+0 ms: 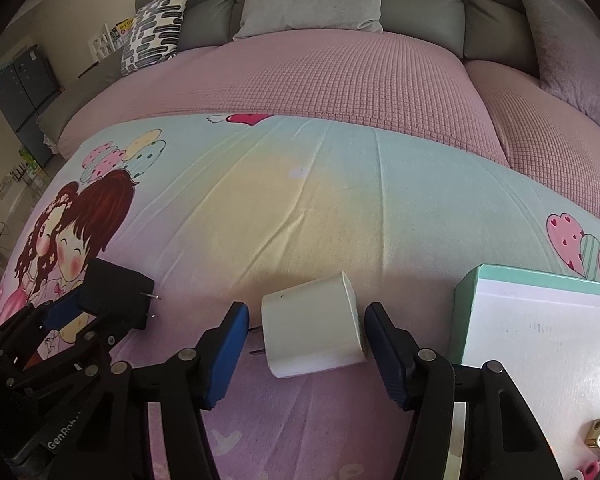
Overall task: Organize rigid objects
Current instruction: 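Grasp the black charger with the left tool while the right tool grasps the white charger, then carry both chargers over the tray and release them among the items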
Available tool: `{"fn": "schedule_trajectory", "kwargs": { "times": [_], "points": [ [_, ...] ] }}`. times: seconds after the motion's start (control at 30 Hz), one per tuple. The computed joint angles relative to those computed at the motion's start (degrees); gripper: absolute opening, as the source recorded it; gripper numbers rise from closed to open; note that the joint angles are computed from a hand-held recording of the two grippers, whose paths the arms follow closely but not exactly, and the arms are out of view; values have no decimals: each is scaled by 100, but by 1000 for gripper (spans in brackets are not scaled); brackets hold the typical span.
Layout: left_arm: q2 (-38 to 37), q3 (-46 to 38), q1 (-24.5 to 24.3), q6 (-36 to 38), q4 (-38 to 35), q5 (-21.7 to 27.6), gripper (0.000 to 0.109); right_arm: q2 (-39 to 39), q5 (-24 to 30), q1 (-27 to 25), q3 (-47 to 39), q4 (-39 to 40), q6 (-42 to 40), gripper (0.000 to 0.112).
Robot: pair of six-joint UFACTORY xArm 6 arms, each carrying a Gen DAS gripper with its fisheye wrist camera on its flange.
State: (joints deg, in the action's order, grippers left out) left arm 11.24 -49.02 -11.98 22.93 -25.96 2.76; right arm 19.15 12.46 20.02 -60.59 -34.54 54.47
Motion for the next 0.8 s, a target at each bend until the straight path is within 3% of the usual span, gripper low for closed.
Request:
{"fn": "schedule_trajectory", "kwargs": {
  "times": [0.33,0.6,0.8],
  "points": [
    [127,-205,-108,975,-1316,24,56,93,370,122,-190,-1045,750,61],
    [78,-270,-92,1398,-1923,131,55,-233,-123,-12,268,-1419,1544,60],
    [-237,-183,-205,2137,-2731,212,55,-774,-495,-80,796,-2306,2862,60]
  ]
}}
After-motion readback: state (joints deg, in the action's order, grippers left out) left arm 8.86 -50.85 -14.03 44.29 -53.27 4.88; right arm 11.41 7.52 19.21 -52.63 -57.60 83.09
